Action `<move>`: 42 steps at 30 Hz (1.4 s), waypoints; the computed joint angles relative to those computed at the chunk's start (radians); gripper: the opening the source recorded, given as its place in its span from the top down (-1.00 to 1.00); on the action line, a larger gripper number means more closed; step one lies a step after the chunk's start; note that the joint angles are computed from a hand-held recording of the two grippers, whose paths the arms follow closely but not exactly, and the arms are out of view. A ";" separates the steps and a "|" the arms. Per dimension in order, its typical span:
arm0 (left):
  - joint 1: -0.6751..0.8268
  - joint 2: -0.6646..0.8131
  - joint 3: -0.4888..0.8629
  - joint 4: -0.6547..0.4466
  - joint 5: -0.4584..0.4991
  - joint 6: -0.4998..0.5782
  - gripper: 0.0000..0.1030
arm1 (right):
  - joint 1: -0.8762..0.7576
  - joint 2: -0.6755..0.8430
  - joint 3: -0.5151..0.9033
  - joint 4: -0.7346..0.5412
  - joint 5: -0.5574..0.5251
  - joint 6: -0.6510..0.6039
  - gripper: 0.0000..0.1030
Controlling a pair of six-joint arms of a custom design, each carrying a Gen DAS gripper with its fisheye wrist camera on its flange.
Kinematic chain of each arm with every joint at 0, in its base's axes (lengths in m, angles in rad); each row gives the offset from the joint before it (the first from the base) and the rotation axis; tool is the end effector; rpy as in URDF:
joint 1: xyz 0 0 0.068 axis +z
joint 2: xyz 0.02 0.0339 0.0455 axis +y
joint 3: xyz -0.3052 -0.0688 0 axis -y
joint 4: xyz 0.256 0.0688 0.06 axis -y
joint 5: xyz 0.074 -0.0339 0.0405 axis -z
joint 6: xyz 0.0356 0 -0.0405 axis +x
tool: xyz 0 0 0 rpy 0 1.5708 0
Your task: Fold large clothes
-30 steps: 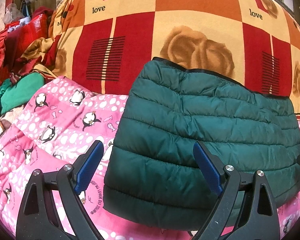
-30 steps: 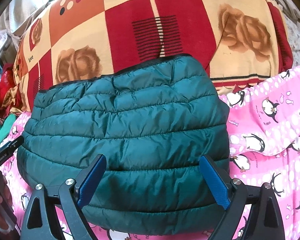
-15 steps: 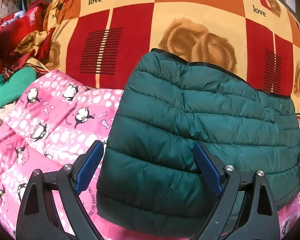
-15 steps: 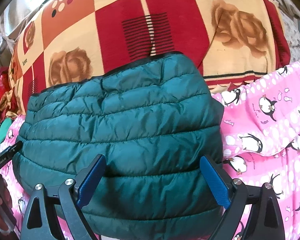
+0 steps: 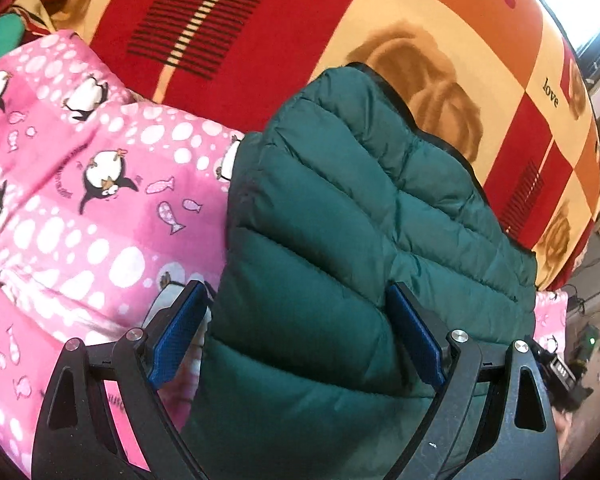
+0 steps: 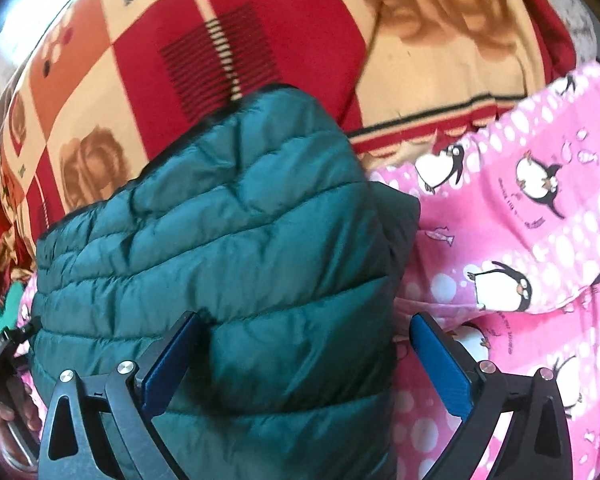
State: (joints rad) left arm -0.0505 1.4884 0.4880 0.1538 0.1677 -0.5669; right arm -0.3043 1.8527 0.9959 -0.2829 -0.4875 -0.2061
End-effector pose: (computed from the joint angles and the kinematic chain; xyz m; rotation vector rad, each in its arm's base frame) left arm 0.2553 -0.0189 0.1529 -0.5520 2.3968 -0.4798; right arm 0.3503 -0.0925 0.1567 -0.0136 2.5711 0.4759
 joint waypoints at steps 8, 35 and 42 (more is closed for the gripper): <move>0.053 0.117 0.052 0.040 0.159 0.012 -0.99 | -0.022 0.143 0.150 -0.114 -0.128 -0.075 -0.99; -0.012 0.014 0.078 -0.030 0.205 0.059 0.19 | -0.037 0.067 0.145 -0.258 -0.351 -0.221 0.27; -0.007 -0.225 0.047 -0.235 0.262 0.064 0.22 | -0.116 -0.067 0.103 -0.442 -0.413 -0.335 0.35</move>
State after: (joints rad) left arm -0.0575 1.2638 0.5351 -0.0807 0.4302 -0.5029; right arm -0.4201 1.7853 1.0992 -0.7247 -0.9004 -0.5410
